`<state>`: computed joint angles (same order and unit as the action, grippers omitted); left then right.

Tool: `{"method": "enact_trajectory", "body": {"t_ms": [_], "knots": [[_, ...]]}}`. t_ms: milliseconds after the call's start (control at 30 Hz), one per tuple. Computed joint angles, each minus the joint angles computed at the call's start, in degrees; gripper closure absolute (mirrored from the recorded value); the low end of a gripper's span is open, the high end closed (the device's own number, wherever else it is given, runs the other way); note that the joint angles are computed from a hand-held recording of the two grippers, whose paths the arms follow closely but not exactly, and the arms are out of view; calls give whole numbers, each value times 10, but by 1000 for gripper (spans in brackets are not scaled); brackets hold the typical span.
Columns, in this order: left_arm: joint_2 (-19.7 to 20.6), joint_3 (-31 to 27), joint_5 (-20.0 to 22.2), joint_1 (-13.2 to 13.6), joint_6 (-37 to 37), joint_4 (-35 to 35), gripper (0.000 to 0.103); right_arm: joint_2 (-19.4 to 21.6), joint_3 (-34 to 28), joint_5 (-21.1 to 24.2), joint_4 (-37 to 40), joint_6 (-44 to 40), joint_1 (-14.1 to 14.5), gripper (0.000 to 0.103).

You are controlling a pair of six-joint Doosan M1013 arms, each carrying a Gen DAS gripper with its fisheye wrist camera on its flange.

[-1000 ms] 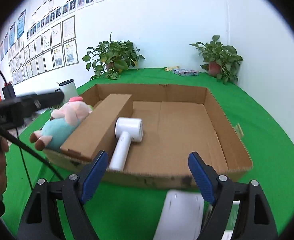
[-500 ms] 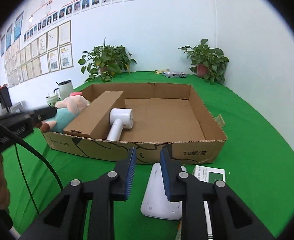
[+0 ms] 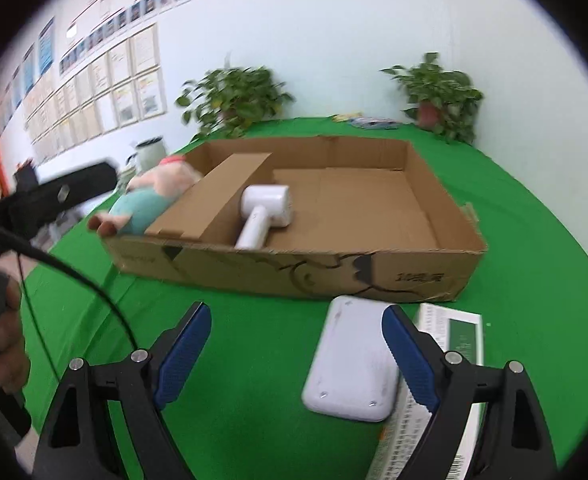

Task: Organize objects
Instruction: 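Move both tools toward the white rectangular plastic case on the table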

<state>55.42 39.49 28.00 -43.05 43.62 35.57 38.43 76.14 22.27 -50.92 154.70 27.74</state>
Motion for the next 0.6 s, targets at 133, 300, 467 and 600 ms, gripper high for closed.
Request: {"method": "enact_trajectory", "body": {"t_ms": [133, 300, 467, 600], "knots": [[3, -2, 9, 3, 43, -46, 1, 4, 8, -45, 138, -163, 4, 15], [21, -28, 34, 12, 191, -193, 1, 2, 27, -41, 146, -164, 6, 15], [58, -89, 78, 23, 327, -364, 1, -9, 50, 3, 101, -102, -1, 15], [110, -189, 156, 29, 399, -458, 1, -12, 59, 64, 31, -23, -4, 15]]}}
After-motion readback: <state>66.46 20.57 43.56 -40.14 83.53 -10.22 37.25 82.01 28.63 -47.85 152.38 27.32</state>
